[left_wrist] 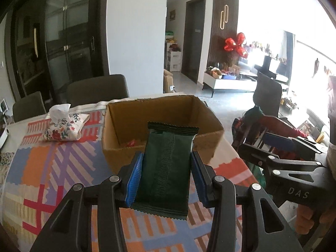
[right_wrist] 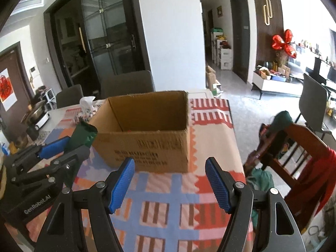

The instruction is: Organize snacks

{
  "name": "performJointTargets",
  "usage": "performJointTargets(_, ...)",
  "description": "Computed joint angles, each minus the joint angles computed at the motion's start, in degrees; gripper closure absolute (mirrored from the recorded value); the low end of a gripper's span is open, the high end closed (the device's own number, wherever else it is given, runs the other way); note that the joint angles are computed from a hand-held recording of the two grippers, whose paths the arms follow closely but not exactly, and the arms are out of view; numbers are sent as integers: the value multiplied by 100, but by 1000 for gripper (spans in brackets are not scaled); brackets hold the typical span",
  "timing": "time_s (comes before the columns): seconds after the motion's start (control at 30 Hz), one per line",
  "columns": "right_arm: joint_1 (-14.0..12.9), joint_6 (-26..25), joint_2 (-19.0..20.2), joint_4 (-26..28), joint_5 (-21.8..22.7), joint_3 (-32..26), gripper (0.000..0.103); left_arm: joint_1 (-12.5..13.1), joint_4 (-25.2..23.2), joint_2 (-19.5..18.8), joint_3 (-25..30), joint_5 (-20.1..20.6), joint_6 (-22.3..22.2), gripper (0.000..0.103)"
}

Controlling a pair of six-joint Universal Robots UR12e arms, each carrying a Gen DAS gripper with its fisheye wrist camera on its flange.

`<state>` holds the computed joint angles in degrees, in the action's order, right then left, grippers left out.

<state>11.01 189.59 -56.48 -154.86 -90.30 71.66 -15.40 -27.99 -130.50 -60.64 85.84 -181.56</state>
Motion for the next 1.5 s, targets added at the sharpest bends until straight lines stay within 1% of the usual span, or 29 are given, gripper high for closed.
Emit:
performJointTargets(0.1,2,-105,173,411,36,-419,33,49,-300,-101,268,-99,-97,58)
performJointTargets(0.23,23,-269,416,895,43,-963,33,117,-759,-327,791,-130,-197,58)
performJointTargets(0.37,37,-298,603,1247,92,-1374,33,154,-1097,-532,1233,-68,-274,58)
performJointTargets(0.47,29,-436,758,1527,218,-1702,33,166,-1354,-704,1579,43,-303,58)
performJointTargets(0.57,21,-419,900,1794,233,-1987,33,174,-1674,-920,1999,133,-314,58)
performJointTargets(0.63,18,-443,966,1927,242,-2119,33,167,-1880,-1058,2277,220,-280,58)
performJointTargets(0.73,13,-457,1075,2121,210,-2319,33,174,-2087,-1233,2600,197,-230,58)
performJointTargets(0.9,-12,-371,1213,2345,197,-2537,33,151,-2459,-1506,3098,332,-157,58)
performJointTargets(0.97,-14,-373,1266,2425,173,-2620,33,146,-2564,-1590,3253,362,-157,56)
performJointTargets(1.0,-15,-373,1283,2439,162,-2646,33,139,-2588,-1615,3297,404,-156,50)
performJointTargets(1.03,-15,-370,1289,2439,147,-2652,33,127,-2603,-1633,3327,478,-146,44)
performJointTargets(1.13,-18,-356,1318,2467,152,-2699,33,100,-2492,-1580,3208,666,-116,43)
performJointTargets(1.17,-17,-355,1310,2446,151,-2678,33,87,-2416,-1514,3079,752,-108,41)
performJointTargets(1.2,-15,-367,1291,2409,143,-2637,33,80,-2337,-1464,2979,814,-112,38)
performJointTargets(1.3,-6,-392,1239,2295,99,-2528,33,53,-1948,-1223,2491,1033,-116,34)
performJointTargets(1.4,3,-380,1113,2108,101,-2275,32,28,-1552,-948,1948,1212,-132,27)
performJointTargets(1.47,21,-383,1003,1912,53,-2051,24,14,-1225,-766,1574,1333,-138,24)
performJointTargets(1.5,34,-387,935,1759,-3,-1905,24,3,-1038,-664,1361,1390,-115,22)
